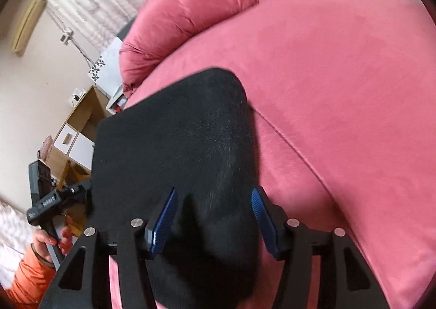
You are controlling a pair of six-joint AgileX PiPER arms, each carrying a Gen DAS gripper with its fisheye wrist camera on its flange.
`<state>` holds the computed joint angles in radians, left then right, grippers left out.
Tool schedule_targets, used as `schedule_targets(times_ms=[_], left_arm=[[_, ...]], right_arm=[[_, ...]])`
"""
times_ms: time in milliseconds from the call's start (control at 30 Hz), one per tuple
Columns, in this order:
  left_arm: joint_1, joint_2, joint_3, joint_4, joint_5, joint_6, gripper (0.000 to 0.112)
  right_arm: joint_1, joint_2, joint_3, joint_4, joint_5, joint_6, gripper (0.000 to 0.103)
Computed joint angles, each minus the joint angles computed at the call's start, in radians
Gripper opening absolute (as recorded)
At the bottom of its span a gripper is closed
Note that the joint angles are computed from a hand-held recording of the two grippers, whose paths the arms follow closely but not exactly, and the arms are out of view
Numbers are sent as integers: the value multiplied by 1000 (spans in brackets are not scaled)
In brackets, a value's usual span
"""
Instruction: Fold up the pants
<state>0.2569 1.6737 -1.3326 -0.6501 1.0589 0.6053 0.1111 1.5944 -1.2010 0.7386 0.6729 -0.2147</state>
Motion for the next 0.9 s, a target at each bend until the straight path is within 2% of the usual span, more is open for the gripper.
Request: schedule_targets(times_ms=[67,133,200,267,300,333,400,433,500,567,667,767,833,900], left_arm=[[-9,30,-13,22,-13,-8,103],[0,58,-15,-9,-5,9,103],[28,111,-24,-71,49,25,103],[46,148,-28,-113,88,21,103],[52,146,-13,-130,81,33,102],[48,115,32,-153,56,72,93],[37,59,88,-157,5,128,78],[30,26,118,-157,-15,148,71],[14,-29,162,-135,-66,154,64],[10,-78,195,-123,-86,154,56],[-7,-161,241,-114,-102,136,50],[-34,-244,283,-102,-106,130,47],[-10,-294,308,-117,-55,156,46],[-23,-339,335,-125,-35,150,45]], right_arm=[[11,42,-36,-22,16,19,58],[29,94,-77,-57,16,30,64],[19,129,-87,18,21,-37,71],[-1,160,-87,147,20,-132,73],[-12,167,-78,207,21,-185,73],[-19,175,-75,241,24,-217,70],[-22,193,-86,242,23,-216,54],[-19,189,-86,231,25,-204,41],[-3,173,-86,203,9,-185,31],[4,124,-61,189,-10,-184,21],[-16,83,-46,274,9,-242,20],[-17,22,-44,260,33,-259,19],[-19,-14,-50,235,53,-258,19],[-39,-60,-26,239,71,-277,19]])
